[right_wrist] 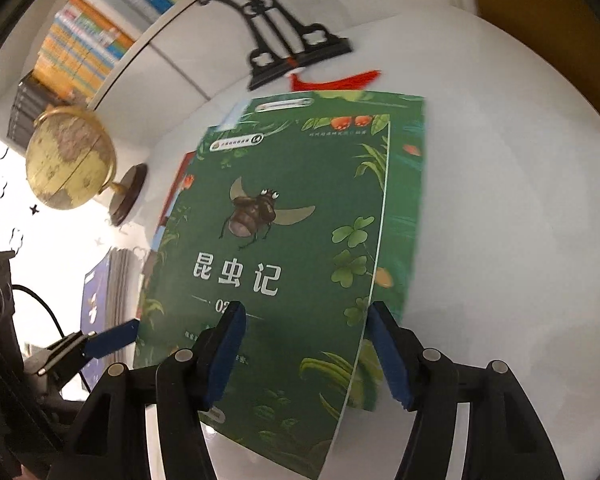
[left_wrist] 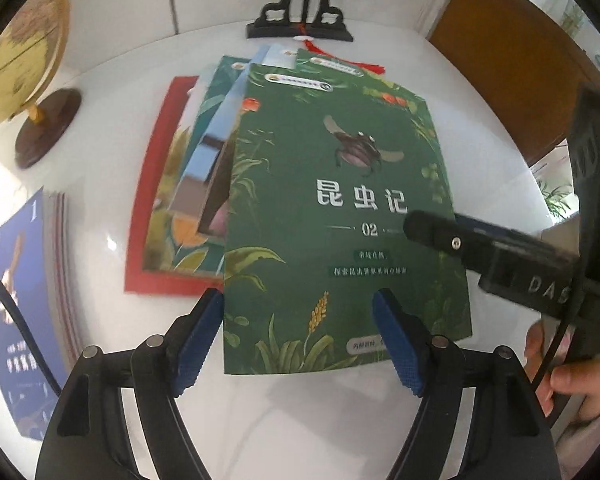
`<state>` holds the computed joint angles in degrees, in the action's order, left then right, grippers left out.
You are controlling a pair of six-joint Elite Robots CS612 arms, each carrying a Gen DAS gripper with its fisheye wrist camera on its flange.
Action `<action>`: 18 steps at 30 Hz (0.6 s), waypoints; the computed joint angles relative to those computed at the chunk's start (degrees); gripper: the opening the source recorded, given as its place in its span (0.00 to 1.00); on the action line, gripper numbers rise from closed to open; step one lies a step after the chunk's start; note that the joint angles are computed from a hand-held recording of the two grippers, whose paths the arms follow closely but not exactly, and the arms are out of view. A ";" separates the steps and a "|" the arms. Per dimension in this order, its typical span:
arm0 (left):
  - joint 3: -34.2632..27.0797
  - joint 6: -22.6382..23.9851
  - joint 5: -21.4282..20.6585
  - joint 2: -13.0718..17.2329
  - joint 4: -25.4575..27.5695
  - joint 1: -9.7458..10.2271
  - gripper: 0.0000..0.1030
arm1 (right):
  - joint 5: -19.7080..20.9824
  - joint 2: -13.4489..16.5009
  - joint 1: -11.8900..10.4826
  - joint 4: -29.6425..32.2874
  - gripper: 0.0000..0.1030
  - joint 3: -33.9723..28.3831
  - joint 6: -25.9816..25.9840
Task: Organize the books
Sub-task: 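Close the left gripper on the green book's edge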
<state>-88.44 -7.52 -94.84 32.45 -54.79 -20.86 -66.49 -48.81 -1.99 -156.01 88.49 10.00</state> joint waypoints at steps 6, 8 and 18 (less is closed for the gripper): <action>0.24 -4.33 -3.75 0.11 0.62 2.11 0.72 | 3.66 0.70 0.70 0.67 0.70 -1.33 -3.77; 0.78 -6.36 -4.53 -0.03 -0.08 2.64 0.72 | 4.64 0.73 0.59 0.75 0.70 -1.37 -3.36; 3.95 -13.44 -9.21 -0.30 -2.12 3.95 0.72 | 7.36 -0.49 -1.28 0.58 0.70 1.90 0.97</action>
